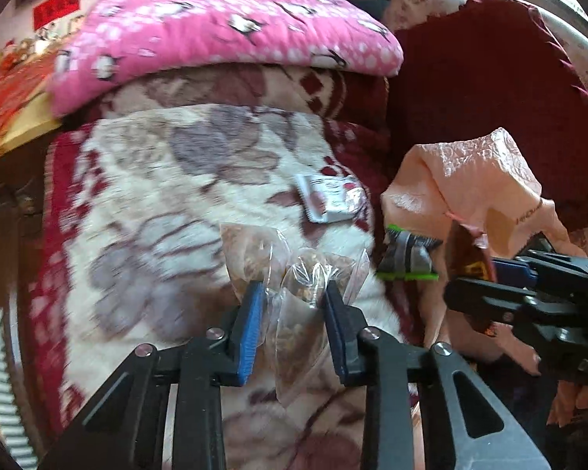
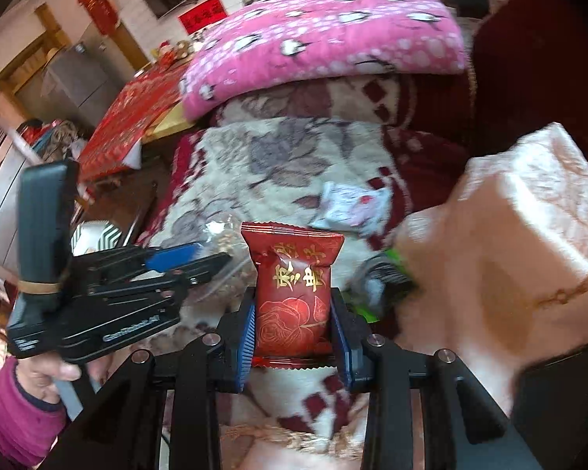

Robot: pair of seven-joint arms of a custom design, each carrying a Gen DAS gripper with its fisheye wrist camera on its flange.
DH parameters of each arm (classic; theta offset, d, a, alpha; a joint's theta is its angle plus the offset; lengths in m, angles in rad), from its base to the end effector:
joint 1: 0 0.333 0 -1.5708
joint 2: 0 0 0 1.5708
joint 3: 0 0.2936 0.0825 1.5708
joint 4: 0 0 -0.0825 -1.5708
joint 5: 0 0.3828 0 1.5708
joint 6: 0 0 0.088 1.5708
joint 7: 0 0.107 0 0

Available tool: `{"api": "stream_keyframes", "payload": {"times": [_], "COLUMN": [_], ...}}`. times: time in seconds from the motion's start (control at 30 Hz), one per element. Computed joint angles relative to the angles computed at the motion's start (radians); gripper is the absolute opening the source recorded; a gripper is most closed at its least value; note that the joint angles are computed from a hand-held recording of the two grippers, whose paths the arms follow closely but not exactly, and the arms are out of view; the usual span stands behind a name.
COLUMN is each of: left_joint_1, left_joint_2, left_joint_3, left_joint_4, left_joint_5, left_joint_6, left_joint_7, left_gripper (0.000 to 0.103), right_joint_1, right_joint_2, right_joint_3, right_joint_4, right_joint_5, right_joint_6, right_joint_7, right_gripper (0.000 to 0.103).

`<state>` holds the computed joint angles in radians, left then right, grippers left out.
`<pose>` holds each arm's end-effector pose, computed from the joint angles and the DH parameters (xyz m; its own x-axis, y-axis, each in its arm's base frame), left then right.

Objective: Organize snacks
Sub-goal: 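Regrip the clear zip bag with the left gripper, lifting it off the blanket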

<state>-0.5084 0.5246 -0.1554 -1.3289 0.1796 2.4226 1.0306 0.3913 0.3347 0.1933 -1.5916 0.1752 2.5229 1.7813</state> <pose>0.5995 -0.4342 0.4790 -0.2295 -0.9533 0.1965 -0.8530 0.0997 -0.5124 0.5890 0.3670 0.4917 0.3035 -0.8922 -0.3344 -0.8668 -0.1128 -0.4857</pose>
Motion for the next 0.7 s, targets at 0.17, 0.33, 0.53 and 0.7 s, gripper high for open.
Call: {"api": "stream_keyframes", "payload": {"times": [0.17, 0.33, 0.53, 0.7], "left_joint_1": [0.012, 0.082, 0.086, 0.097], "left_joint_2": [-0.150, -0.235, -0.275, -0.223], "left_joint_3": [0.000, -0.048, -0.043, -0.057], "left_joint_4": [-0.203, -0.366, -0.433, -0.374], "left_joint_5": [0.036, -0.069, -0.041, -0.069], "left_joint_6": [0.018, 0.094, 0.188, 0.183], "left_joint_7": [-0.063, -0.041, -0.060, 0.004], "left_gripper": [0.000, 0.001, 0.068, 0.089], "right_joint_1": [0.023, 0.049, 0.051, 0.042], "right_joint_2": [0.013, 0.023, -0.003, -0.016], "right_joint_3": [0.033, 0.043, 0.036, 0.032], "right_joint_4": [-0.009, -0.004, -0.035, -0.063], "right_joint_5": [0.031, 0.035, 0.039, 0.054], "right_joint_6": [0.010, 0.004, 0.008, 0.015], "right_joint_7": [-0.013, -0.007, 0.006, 0.008], "right_gripper": [0.036, 0.036, 0.036, 0.036]}}
